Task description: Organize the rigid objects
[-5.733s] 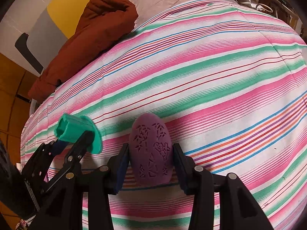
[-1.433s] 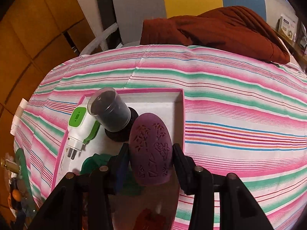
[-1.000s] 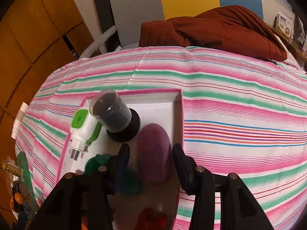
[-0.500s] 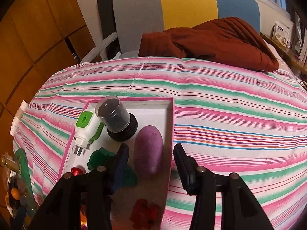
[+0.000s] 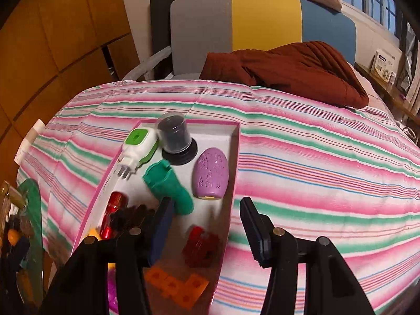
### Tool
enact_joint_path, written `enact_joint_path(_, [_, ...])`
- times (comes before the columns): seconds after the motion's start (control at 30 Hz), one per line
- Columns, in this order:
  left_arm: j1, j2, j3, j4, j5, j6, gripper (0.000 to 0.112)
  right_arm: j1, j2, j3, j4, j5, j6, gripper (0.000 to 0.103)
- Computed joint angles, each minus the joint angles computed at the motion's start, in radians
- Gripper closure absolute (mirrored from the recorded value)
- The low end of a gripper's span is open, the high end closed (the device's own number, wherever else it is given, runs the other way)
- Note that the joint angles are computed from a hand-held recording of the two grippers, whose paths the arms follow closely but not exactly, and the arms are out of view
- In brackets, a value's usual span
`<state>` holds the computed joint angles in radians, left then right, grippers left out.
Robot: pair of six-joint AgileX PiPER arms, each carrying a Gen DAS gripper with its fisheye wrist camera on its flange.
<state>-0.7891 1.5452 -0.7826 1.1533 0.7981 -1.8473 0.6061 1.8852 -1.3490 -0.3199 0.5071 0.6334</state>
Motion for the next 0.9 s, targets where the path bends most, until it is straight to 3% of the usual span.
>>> enact_joint_path(0.13, [0.011,-0.012,-0.009,-0.017,0.015,0.021,0.01,0.028,-0.031,0.039,-0.037,-0.008,0.055,0.046])
enact_joint_path(0.2, [0.023,-0.017,-0.018,-0.039,0.02,0.047,0.01,0.046,-0.046,0.056,-0.075,-0.008,0.093,0.03])
enact_joint_path(0.4, [0.046,-0.026,-0.048,-0.11,0.039,0.131,0.01,0.104,-0.095,0.106,-0.237,0.012,0.273,0.029])
enact_joint_path(0.9, [0.063,-0.007,-0.128,-0.16,0.115,0.253,0.01,0.138,-0.142,0.161,-0.318,0.042,0.406,0.028])
